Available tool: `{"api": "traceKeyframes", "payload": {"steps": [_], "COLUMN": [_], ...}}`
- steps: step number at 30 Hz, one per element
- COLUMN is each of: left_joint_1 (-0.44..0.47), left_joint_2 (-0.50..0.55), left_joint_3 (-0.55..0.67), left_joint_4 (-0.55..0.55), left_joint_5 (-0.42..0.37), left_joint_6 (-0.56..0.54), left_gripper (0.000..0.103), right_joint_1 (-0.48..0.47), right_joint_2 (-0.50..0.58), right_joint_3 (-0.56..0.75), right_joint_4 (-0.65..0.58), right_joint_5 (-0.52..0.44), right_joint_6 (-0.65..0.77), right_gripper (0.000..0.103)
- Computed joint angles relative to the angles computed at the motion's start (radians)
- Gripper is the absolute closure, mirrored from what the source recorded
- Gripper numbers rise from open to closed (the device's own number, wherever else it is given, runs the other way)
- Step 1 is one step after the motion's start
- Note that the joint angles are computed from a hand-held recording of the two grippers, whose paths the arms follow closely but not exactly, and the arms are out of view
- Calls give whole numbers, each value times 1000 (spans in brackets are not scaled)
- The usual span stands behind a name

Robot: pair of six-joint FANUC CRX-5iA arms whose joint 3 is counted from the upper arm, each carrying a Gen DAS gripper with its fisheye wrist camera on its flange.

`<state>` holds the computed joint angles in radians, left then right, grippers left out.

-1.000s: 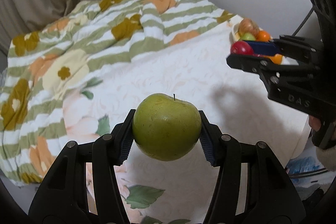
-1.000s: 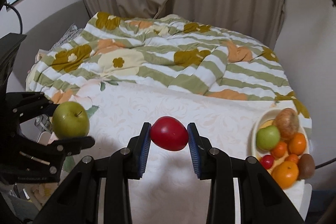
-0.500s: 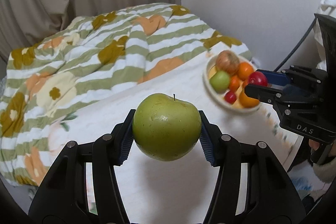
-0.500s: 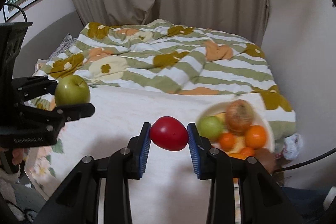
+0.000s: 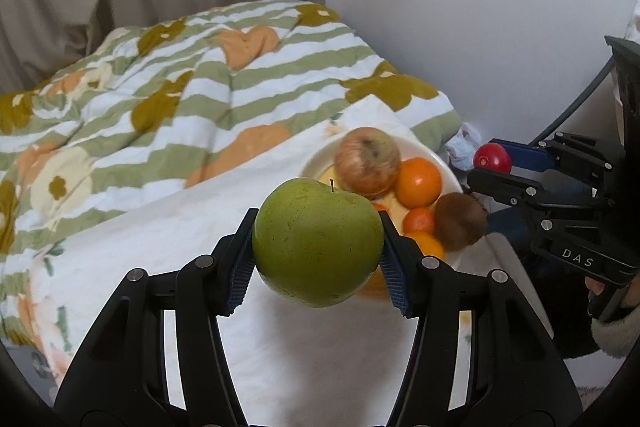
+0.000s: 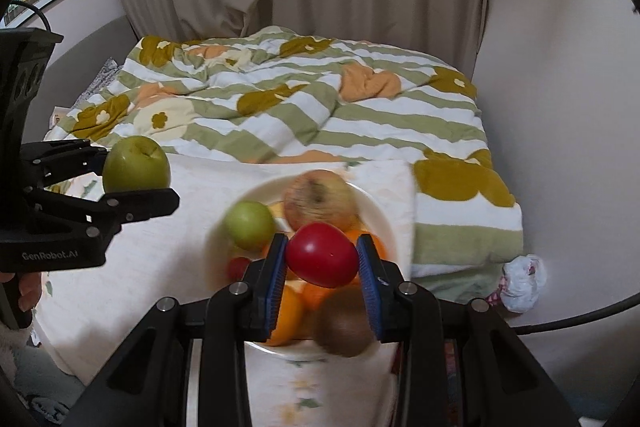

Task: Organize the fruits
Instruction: 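Carry the green apple with the left tool onto the plate and release it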

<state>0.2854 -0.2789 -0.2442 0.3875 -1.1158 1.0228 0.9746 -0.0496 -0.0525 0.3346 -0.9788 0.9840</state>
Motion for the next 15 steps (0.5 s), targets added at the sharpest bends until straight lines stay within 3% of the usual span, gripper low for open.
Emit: {"api": "traceKeyframes", "payload": {"steps": [15], "left_joint_1": [-182], "left_joint_2": [168], "left_joint_3": [63], "left_joint_4": [-65], "left_joint_5": [34], "left_joint_6": [62], "left_gripper": [40], "right_joint_1": [-106], "right_joint_2": [1], "right_joint_3": [-17], "right_joint_4": [-74], "right_joint_5": [25], "right_joint_6": [52], "right_gripper": [71]}}
